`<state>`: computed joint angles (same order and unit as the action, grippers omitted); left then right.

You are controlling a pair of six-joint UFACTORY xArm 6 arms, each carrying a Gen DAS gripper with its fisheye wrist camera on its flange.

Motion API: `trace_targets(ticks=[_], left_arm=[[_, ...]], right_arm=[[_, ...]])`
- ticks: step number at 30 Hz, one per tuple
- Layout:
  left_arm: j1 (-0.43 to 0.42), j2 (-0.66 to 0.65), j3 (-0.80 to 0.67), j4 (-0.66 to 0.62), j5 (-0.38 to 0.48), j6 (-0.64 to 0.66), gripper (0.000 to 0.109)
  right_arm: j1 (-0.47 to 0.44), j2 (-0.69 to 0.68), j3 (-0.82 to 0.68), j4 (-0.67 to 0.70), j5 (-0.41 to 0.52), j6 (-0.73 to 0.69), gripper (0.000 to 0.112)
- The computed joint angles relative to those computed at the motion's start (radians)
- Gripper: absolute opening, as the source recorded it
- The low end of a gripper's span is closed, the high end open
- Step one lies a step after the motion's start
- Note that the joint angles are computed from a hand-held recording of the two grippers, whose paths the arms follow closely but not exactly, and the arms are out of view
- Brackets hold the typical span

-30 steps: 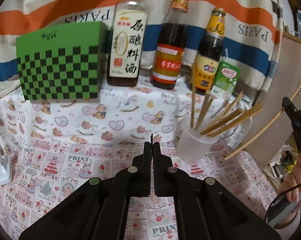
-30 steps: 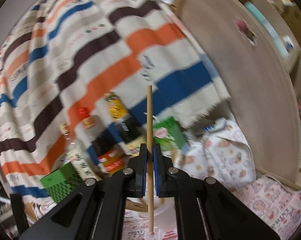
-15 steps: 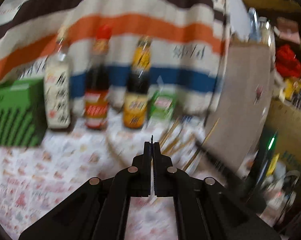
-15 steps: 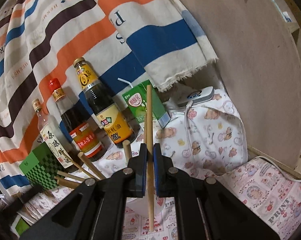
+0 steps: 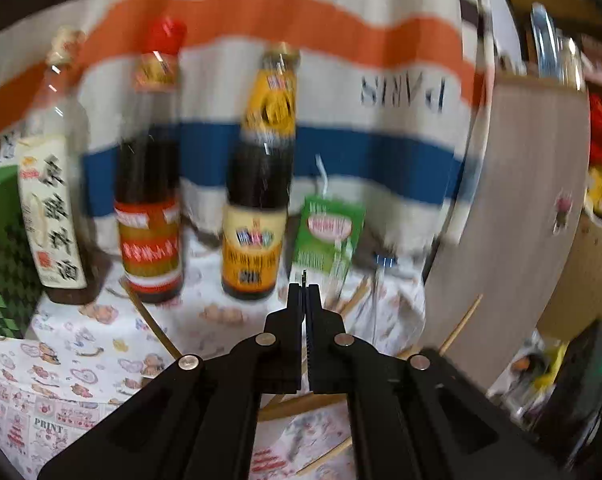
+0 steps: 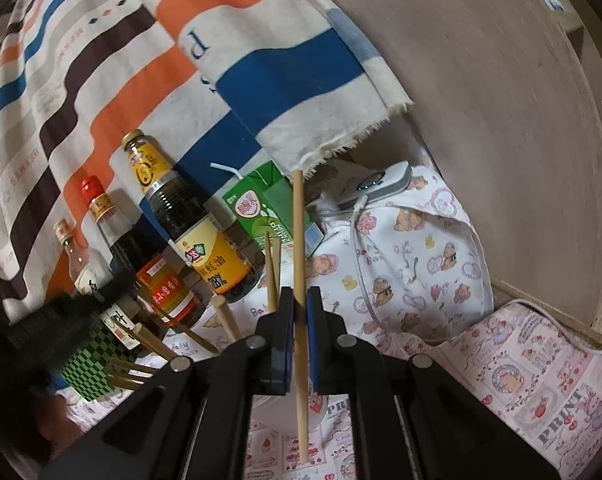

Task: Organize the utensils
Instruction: 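Lower the fork into the clear cup and open the left gripper, then lower the right gripper's chopstick into the cup and open the right gripper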

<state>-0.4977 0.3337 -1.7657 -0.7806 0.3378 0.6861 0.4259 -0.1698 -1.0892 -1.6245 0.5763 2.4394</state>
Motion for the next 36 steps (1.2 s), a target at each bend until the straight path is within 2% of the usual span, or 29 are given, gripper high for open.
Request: trace_targets(ticks=[2,4,6,9,13,22,24,26,30,32,35,36], left_arm=[[0.007,0.023,-0.018,0.115,0.02,-0.11,0.001],[0.016,0.043,-0.045,0.223,0.061,-0.217,0.001],[0.016,0.048,-0.045,0.315,0.055,-0.293,0.001],[0.021,0.044,-0.043,0.314,0.082,-0.311,0.001],[0.036,0.076,-0.115,0.336,0.169,-0.365,0.001],[0.048,0.033,-0.058,0.35,0.136,-0.349,0.002],[0.054,0.026,-0.054,0.338,0.137,-0.344,0.006],[0.057,0.012,-0.037,0.331,0.122,-0.342,0.021],[0.064,-0.059,0.056,0.284,0.062,-0.289,0.035],[0.063,-0.124,0.146,0.234,-0.005,-0.226,0.049],[0.06,-0.234,0.311,0.217,-0.158,-0.173,0.072],[0.06,-0.265,0.357,0.203,-0.198,-0.15,0.073]], right_arm=[[-0.01,0.004,-0.002,0.003,-0.027,0.01,0.006],[0.003,0.01,-0.007,0.018,0.003,-0.019,0.006],[0.012,0.013,-0.011,0.026,0.021,-0.037,0.006],[0.013,0.013,-0.013,0.022,0.016,-0.036,0.006],[0.013,0.013,-0.015,0.019,0.007,-0.039,0.006],[0.012,0.009,-0.011,0.022,0.015,-0.035,0.006],[0.017,0.011,-0.013,0.024,0.023,-0.044,0.006],[0.026,0.014,-0.017,0.028,0.044,-0.059,0.006],[0.028,0.008,-0.014,0.01,0.04,-0.048,0.006],[0.028,-0.001,-0.009,-0.006,0.036,-0.033,0.006],[0.038,-0.021,0.004,-0.046,0.049,-0.004,0.006],[0.045,-0.025,0.005,-0.051,0.06,-0.005,0.006]])
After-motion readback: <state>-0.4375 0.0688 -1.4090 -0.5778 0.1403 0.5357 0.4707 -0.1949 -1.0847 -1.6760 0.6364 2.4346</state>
